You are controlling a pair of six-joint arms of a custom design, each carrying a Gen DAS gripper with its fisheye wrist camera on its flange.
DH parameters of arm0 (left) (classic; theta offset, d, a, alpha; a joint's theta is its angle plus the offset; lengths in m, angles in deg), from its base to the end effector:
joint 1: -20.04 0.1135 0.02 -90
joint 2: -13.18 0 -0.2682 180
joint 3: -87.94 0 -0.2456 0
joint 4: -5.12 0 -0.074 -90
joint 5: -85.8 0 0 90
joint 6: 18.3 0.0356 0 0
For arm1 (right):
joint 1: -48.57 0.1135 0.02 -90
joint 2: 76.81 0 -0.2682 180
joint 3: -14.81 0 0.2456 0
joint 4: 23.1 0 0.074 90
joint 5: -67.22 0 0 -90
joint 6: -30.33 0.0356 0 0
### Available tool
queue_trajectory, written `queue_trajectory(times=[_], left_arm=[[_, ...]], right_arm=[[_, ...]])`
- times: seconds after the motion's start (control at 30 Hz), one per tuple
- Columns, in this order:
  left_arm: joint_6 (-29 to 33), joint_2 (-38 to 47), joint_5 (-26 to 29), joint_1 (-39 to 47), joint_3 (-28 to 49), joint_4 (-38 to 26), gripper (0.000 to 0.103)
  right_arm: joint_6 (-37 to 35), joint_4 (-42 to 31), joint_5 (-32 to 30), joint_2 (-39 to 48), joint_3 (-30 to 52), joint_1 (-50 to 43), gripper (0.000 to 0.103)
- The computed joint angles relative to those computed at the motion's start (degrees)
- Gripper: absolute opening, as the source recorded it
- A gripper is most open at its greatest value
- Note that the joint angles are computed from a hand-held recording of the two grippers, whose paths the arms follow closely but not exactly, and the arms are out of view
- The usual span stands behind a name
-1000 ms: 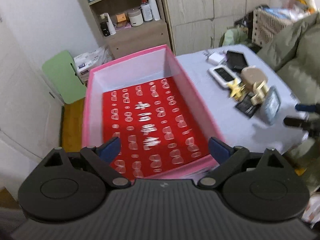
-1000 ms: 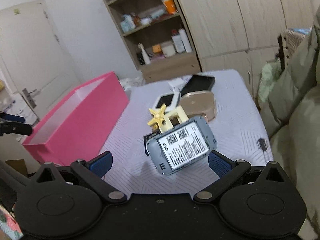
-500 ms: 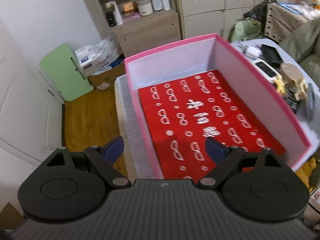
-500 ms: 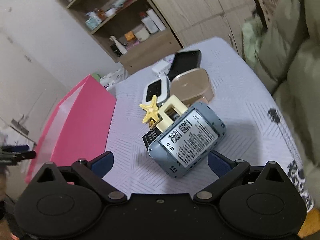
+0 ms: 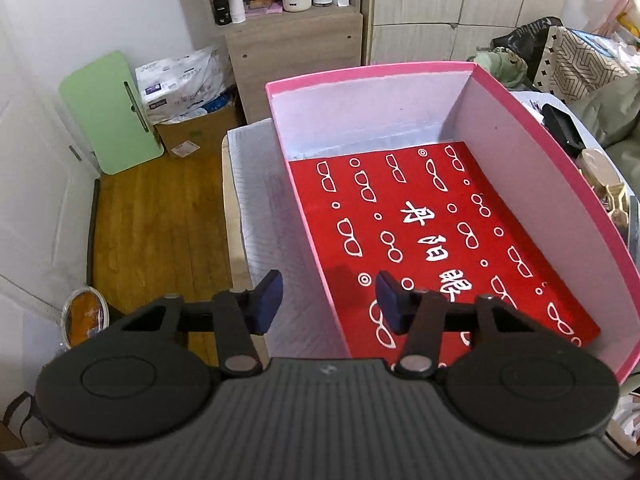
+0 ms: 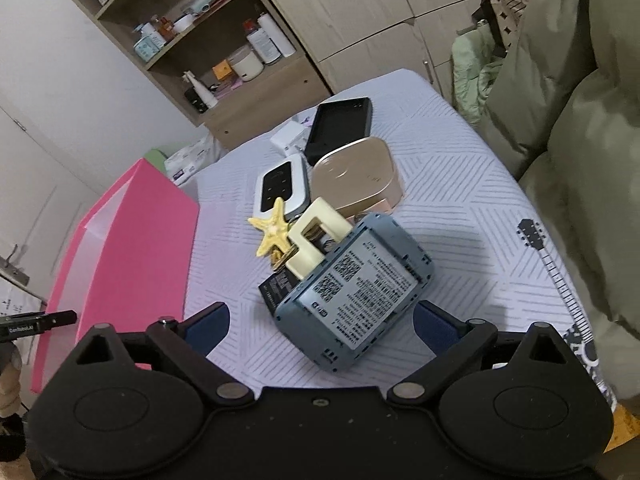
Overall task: Organize rigid objects
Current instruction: 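Move the left tool to the pink box and grip its wall, then grasp the grey device with the right tool while the left tool holds the box wall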
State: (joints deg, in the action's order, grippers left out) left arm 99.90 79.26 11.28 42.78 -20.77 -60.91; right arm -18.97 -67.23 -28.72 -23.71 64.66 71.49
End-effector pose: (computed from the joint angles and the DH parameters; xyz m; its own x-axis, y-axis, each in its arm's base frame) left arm 0.1961 0.0719 0.2864 -0.8290 0.1463 -0.5398 0.1580 0.9871 0.0250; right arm 0.1627 0.0728 0.2335 -0.8085 0.3623 -0.4637 0.0994 0.8607 0.4993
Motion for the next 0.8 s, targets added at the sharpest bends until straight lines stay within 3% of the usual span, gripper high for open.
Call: queue_trajectory(times=[0.07, 0.17, 0.5, 0.7, 0.8], left_arm=[[0.1, 1.5, -1.0, -0.9, 0.3, -0.1, 0.021], [0.5, 0.4, -2.1, -1.7, -1.4, 1.7, 0.013], [-2.4, -2.9, -0.6, -1.8, -4.1, 3.0, 0.014], [-4.3, -3.2, 0.3, -3.8, -5.2, 4.5, 0.014], [-6.2, -3.9, 0.2, -5.7, -6.0, 5.3, 0.014]], right_arm=[[-0.4, -0.1, 0.5, 0.2, 0.3, 0.3, 0.101], [-1.7, -0.4, 2.5, 0.9, 0.7, 1.8, 0.101], [-5.3, -0.8, 4.0, 4.7, 2.4, 3.9, 0.101], [-9.5, -1.1, 11.9, 6.5, 3.0, 8.6, 0.101], [-10.3, -2.1, 11.6, 7.6, 3.5, 7.6, 0.101]])
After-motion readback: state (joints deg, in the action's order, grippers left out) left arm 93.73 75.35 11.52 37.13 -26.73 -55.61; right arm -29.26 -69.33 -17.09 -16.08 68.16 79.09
